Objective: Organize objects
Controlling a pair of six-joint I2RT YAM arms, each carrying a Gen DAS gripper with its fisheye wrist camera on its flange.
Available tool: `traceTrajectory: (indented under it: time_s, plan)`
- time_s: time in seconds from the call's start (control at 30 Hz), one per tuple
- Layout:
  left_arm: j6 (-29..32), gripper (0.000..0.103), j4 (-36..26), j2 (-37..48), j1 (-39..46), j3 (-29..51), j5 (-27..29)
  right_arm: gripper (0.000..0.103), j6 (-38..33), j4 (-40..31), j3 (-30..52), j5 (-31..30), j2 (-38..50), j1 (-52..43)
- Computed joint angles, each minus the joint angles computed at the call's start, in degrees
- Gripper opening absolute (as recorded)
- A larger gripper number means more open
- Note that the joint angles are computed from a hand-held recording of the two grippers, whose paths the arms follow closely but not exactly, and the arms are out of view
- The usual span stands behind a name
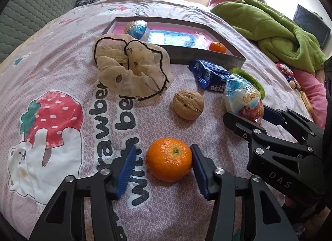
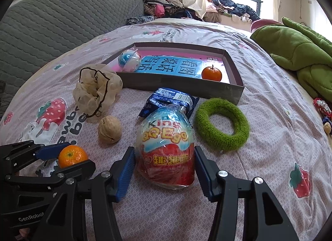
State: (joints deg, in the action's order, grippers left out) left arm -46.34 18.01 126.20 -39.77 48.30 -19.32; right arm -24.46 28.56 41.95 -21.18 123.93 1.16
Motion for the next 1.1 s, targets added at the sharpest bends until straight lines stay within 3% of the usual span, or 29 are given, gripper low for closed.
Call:
traceTrajectory:
  time_s: [0.07, 0.7, 1.1]
  plan:
    - [0.5, 0.042, 0.8, -0.1, -0.1, -0.2, 0.4, 0.055, -0.1, -0.1, -0.1, -0.3, -0.1, -0.1]
    - [-0.2, 0.041, -1.6, -1.6, -1.5, -0.4, -1.9, 0.055, -0.9, -0.4, -1.6, -2.2, -1.7, -1.4]
    - [-1.5, 0.041, -2.9, -5.3, -3.6, -2.2, -7.2, 0.055, -1.4, 0.2, -4.8, -5.3, -5.7, -2.6]
